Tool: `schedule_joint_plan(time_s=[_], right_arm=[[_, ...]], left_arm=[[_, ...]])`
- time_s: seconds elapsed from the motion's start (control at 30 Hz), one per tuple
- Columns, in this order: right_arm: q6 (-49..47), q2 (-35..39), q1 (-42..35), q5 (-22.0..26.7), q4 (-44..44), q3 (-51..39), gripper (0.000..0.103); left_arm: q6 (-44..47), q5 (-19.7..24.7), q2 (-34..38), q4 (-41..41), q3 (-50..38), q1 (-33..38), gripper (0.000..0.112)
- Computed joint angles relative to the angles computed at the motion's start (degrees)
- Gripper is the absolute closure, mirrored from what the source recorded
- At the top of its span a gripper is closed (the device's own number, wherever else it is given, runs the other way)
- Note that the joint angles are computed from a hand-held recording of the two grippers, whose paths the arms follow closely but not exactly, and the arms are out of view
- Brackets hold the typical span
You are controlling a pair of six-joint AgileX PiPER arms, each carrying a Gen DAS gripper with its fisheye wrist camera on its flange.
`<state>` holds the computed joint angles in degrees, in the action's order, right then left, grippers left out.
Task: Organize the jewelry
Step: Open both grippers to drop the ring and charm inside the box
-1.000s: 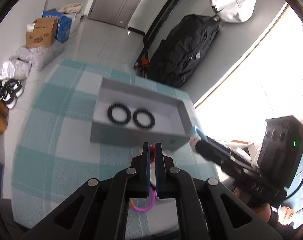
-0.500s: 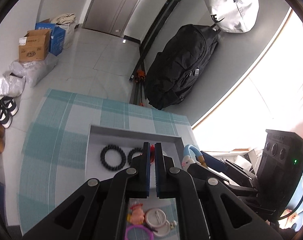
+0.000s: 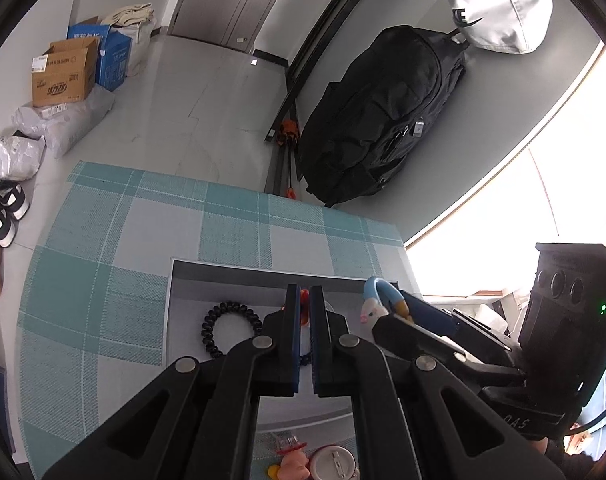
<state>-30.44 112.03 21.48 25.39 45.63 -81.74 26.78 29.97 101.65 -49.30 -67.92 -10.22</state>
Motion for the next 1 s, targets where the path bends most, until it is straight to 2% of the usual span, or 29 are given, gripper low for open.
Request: schedule_joint_plan(time_s=[0.27,0.33,0.37,0.43,0.5,0.57,0.6,0.63,0.73,0.9,1.0], right_arm=[[0.6,0.1,0.2,-0.5,-0.6,0.5,0.043],[0.0,-0.1,0.2,-0.3,-0.7,0.5,0.042],[-0.4,-0.8,0.6,-1.2,-1.0,1.2,0.04],[-0.5,-2.3,1.3,-3.7,-2.3,3.0,0.02],[-2.6,-4.0,1.9,-5.8,-1.6,5.3,0.016],[1.0,-5.1,2.6,-7.6,-5.9,6.7,0.009],[2.4,-5.4,2.8,-8.3,-7.5,7.3,0.003],[2.9,-5.8,2.8,-8.7,-7.9,7.9,0.002],[3.6,-6.9,2.8,-9.6,-8.2,9.5,0.001],[5.6,-8.7,3.2,-12.2,-9.4,12.0,0.0],[3.3,-10.4,3.1,-13.8,-6.2,14.3,0.0]], left_arm=[[-0.8,-1.5,1.2,-0.1,-0.7,-0.5,0.112],[-2.4,-0.6,1.3,0.8,-1.0,-0.1,0.111],[-0.8,0.3,1.5,-1.2,-1.0,0.4,0.106],[-0.9,1.0,1.6,-1.6,-1.3,0.9,0.094],[0.6,0.3,0.4,-3.5,0.0,1.3,0.079],[-1.0,-1.8,-1.0,-2.1,1.3,0.8,0.066],[-0.9,-2.4,-1.3,-2.3,1.7,0.7,0.062],[-1.2,-2.7,-1.7,-1.9,2.0,0.7,0.062],[-3.7,-3.3,-2.8,1.2,2.4,-0.2,0.062],[-17.0,-5.8,-5.1,16.6,3.2,-4.1,0.062],[-25.2,-7.3,-7.1,25.7,4.9,-6.1,0.061]])
